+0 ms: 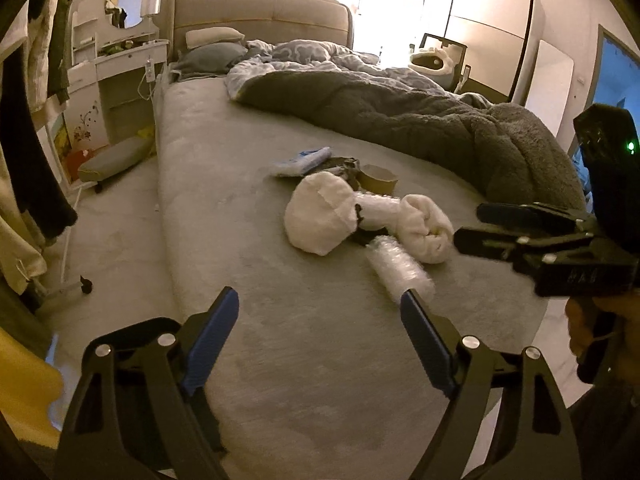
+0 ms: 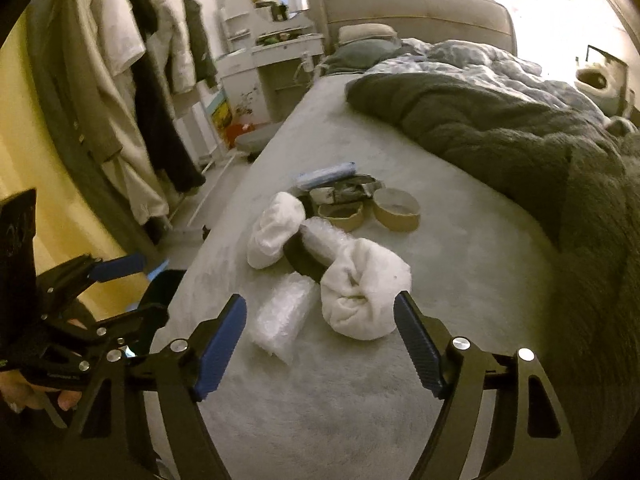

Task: Collect trash
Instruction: 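Grasp the bubble-wrap roll with the left tool while the right tool grasps a white tissue, then carry the white tissue in the right tool over the black bin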

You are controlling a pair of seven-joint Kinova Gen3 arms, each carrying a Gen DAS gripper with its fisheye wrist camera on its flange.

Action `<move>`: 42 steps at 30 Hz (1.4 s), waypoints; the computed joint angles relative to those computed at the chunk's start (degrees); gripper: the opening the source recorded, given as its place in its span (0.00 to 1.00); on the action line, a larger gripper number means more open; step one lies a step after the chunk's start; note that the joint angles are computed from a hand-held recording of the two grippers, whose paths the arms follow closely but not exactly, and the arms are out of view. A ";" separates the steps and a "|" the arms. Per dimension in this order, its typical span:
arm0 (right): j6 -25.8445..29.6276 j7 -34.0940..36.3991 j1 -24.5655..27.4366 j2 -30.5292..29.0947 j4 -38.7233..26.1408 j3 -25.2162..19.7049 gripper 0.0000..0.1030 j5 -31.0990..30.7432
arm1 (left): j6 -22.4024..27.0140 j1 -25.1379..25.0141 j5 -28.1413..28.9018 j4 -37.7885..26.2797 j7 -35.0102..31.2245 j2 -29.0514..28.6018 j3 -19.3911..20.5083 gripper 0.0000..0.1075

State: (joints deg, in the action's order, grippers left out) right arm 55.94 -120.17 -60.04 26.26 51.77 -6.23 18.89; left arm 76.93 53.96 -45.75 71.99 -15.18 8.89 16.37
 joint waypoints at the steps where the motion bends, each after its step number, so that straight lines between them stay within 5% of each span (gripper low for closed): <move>1: -0.03 0.47 0.90 0.20 -0.32 -1.27 0.74 0.27 | -0.45 -0.09 0.06 -0.37 0.23 0.37 -0.04 0.79; 13: 0.21 6.15 6.26 1.84 -1.95 -1.46 0.73 -7.73 | -4.76 0.40 4.06 -3.83 -4.39 5.22 -3.30 0.76; 19: 2.32 5.55 8.35 3.66 -4.29 -1.24 0.62 -11.33 | -7.34 -0.14 7.89 -5.43 -7.21 7.25 -4.90 0.72; 24: 3.03 5.35 9.43 4.61 -4.79 -1.07 0.60 -13.21 | -7.39 -0.28 9.77 -7.01 -8.89 8.86 -6.42 0.60; 31: -4.65 4.24 15.62 3.50 2.27 -4.75 0.45 -22.93 | -9.75 -2.47 14.17 -5.95 -10.48 7.78 -6.73 0.40; 35: -4.53 2.69 13.61 1.91 2.48 -3.21 0.30 -20.98 | -10.13 -2.07 13.39 -5.55 -10.29 7.12 -6.77 0.37; 42: -1.89 0.28 10.07 1.21 -0.62 -1.76 0.25 -15.70 | -9.81 -1.04 10.87 -4.83 -10.26 5.42 -6.03 0.37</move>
State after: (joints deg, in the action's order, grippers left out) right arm 54.05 -119.89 -49.98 27.47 51.15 -7.99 3.19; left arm 67.12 52.92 -34.89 67.16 -25.44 14.31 10.34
